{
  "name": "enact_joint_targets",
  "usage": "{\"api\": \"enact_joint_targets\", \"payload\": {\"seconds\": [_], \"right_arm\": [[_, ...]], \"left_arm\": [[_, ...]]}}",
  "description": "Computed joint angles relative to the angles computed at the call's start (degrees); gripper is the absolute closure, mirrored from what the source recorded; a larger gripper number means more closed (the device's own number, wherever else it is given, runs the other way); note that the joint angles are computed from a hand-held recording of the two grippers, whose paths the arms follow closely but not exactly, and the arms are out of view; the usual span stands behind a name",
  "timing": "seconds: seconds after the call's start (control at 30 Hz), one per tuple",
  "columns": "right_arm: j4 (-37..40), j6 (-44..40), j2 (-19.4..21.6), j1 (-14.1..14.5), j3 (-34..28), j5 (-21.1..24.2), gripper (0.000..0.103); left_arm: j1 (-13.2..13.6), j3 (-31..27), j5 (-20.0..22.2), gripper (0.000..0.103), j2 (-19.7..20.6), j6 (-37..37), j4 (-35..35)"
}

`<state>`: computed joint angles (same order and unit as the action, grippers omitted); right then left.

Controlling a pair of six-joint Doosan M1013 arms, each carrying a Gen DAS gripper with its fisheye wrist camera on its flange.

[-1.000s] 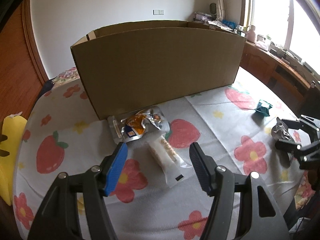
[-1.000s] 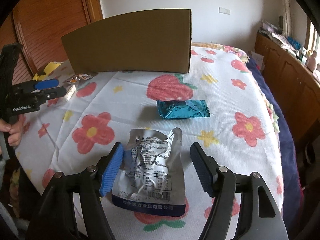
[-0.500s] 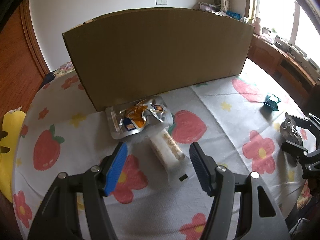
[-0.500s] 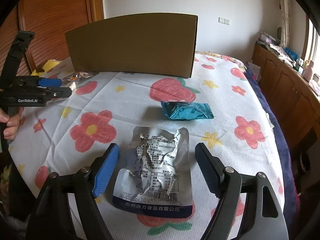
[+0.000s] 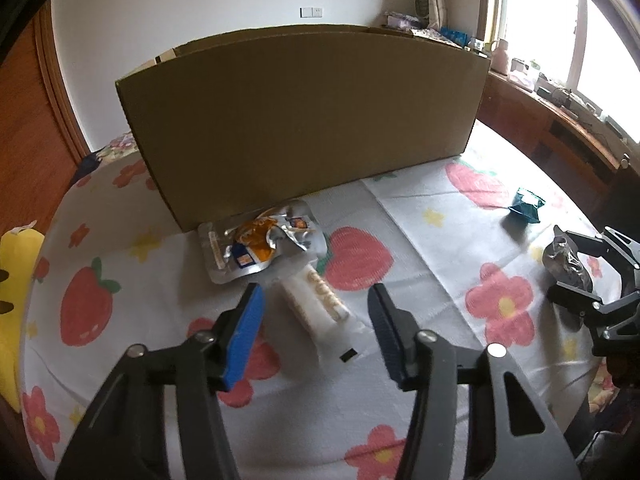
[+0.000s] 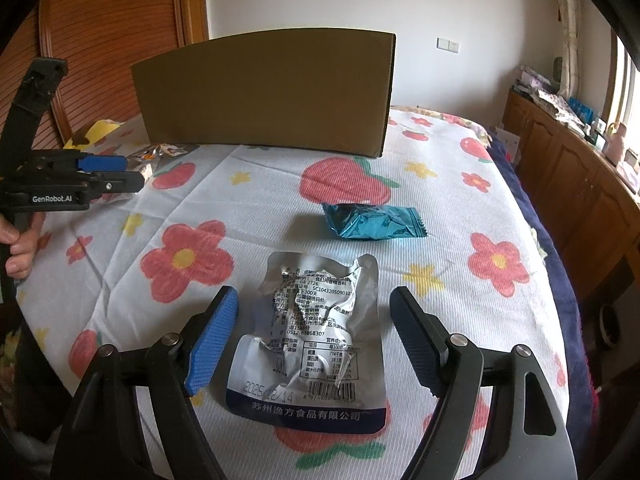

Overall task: Organize snacks
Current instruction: 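Grasp the silver foil packet with the right tool while the left grasps the white stick snack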

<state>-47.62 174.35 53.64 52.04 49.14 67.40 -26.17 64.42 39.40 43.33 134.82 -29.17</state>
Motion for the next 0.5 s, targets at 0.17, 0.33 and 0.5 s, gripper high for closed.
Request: {"api": "enact_joint_targets", "payload": {"seconds": [0.17,0.33,0.5], "right_arm": [[-0.05,-0.02,-0.02,0.00,0.05,-0.05,0.023],[-0.12,0.07,-0.07,0.01,0.14,-0.08,0.023],[-0.12,0.00,-0.01,0.00,0.06,-0.04,0.023]], "left_arm": [[-0.38,-0.40,1.07,0.053,0.21,-2.02,2.30],[-0.25,0.70,1.40,0.070,-0.21,-0.18,0.57],[-0.36,1.53,0.75,0.081,-0.71,-0.21,0.73]]}}
